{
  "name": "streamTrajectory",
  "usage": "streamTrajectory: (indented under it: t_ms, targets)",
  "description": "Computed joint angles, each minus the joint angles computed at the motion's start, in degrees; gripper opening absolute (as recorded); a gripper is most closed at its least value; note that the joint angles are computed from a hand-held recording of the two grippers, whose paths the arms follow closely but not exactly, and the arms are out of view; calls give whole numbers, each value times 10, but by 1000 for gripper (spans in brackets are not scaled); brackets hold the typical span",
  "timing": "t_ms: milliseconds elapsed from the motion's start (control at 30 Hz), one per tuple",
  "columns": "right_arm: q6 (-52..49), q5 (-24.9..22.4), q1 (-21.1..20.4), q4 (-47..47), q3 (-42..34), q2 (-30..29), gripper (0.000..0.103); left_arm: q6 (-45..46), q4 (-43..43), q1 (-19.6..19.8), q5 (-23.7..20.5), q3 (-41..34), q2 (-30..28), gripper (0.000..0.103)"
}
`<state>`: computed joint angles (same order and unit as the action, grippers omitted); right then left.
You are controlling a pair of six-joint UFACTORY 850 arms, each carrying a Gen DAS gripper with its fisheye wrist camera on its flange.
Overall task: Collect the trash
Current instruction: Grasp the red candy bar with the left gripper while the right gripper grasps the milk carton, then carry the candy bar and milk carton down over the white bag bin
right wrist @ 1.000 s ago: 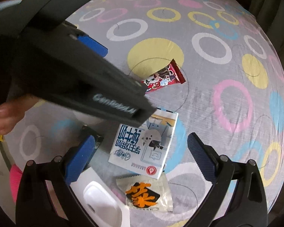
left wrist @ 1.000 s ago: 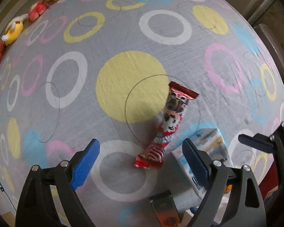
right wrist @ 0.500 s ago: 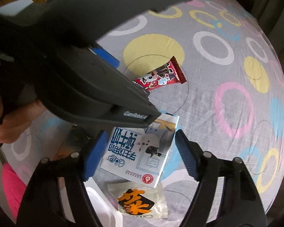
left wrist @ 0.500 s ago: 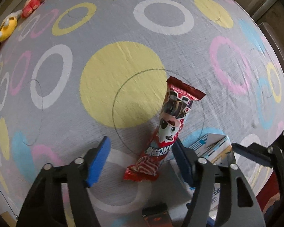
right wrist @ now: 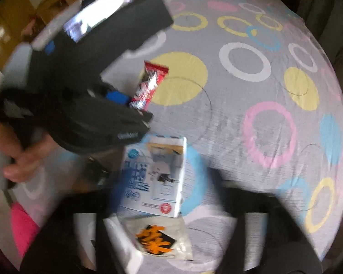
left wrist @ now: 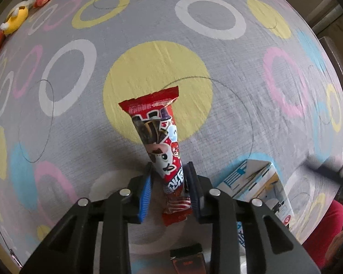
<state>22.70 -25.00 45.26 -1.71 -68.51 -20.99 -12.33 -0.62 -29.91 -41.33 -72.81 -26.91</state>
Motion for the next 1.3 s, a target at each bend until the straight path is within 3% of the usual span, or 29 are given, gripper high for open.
streamTrajectory:
  t_ms: [167, 367, 400, 500, 700, 967, 1200, 1300]
  targets:
    - [55, -21, 26, -96, -14, -10, 95, 20, -28, 7, 8, 14, 6, 29]
    - [25, -32, 33, -63, -42, -47, 95, 26, -32, 11, 14, 11, -7, 30]
    - [21, -31, 33, -53, -44, -50, 93, 30, -38, 13, 14, 10, -8, 30]
    - [-12, -39, 26, -15, -56, -65, 68, 43, -53, 20, 21, 16, -10, 30]
    - [-7, -44, 28, -27, -61, -69, 67, 35, -59, 26, 18, 16, -8, 29]
    - [85, -35, 37, -100, -26, -22, 66, 18, -61, 30, 32, 36, 15, 17]
    - [140, -33, 23, -153, -3, 12, 66, -25, -27, 26, 38, 54, 44, 16]
    - [169, -25, 19, -179, 36, 54, 66, -34, -24, 29, 41, 68, 67, 16]
